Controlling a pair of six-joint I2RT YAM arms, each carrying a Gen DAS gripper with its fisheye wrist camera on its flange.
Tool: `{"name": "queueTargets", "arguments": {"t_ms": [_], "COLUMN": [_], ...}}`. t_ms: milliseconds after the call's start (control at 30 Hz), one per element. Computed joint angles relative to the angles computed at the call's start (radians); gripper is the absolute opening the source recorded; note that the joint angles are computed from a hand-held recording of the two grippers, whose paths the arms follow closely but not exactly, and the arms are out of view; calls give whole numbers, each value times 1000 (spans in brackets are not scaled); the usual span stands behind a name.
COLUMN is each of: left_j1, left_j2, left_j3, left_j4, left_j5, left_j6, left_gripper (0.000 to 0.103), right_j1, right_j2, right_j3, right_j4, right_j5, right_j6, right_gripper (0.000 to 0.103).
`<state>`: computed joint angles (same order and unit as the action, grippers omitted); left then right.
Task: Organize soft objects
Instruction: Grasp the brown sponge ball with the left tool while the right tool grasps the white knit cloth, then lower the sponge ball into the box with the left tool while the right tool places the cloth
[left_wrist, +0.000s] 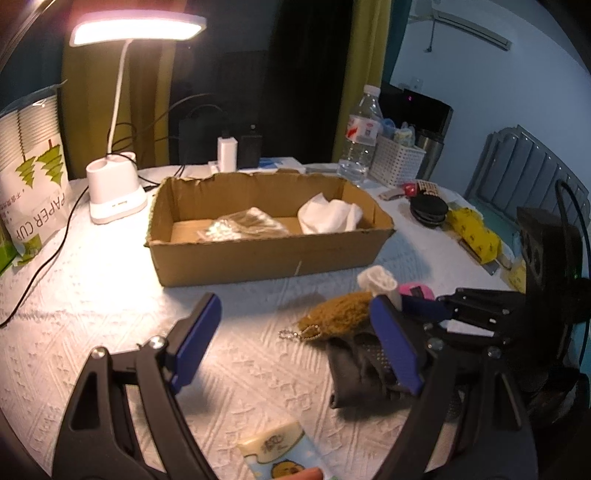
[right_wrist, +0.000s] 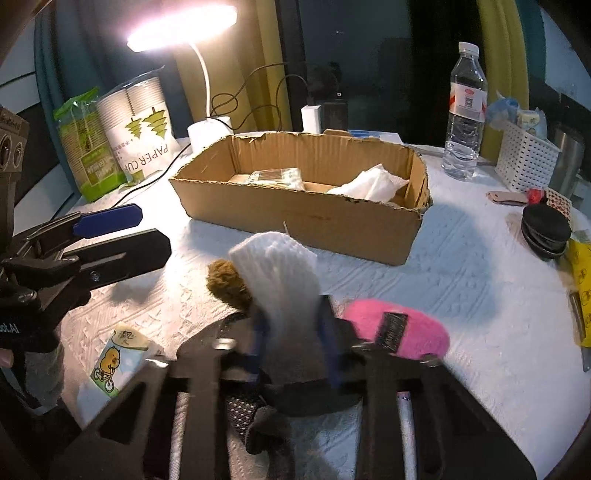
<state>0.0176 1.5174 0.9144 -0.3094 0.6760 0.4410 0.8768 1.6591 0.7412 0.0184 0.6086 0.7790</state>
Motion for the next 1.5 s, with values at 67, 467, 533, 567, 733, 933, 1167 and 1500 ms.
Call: {"name": "queueTargets", "arguments": {"t_ms": [67, 467, 533, 567, 733, 933, 1167, 1500], "left_j1": [-14, -138, -158, -175, -234, -302, -310, -261], "left_j2": [-9, -21, -14, -2, 53, 127, 174, 85], "left_j3": [-7, -16, -13, -6, 19, 57, 87, 55], "left_j4": [3, 5, 7, 7, 6, -19, -52, -67], "left_j5": [-12, -88, -110, -131, -202, -298, -311, -218], "left_j6": [-4, -66, -74, -85, -121, -129, -110, -54], "left_gripper": [84, 84, 84, 84, 84, 84, 56, 46], "right_j1": [1, 31, 31, 31, 14, -14, -22, 5], "right_j2": [-24, -291, -337, -360, -446, -487, -509, -484], "right_j3": [-25, -208, -238, -252, -315, -374, -402, -346], "right_j4": [20, 73, 72, 68, 55, 84, 103, 59], "right_j5": [4, 125, 143, 152, 164, 143, 136, 161], "right_j6": [-3, -19, -15, -11, 2, 6, 5, -2], "right_gripper": [16, 15, 15, 15, 15, 15, 15, 15]}}
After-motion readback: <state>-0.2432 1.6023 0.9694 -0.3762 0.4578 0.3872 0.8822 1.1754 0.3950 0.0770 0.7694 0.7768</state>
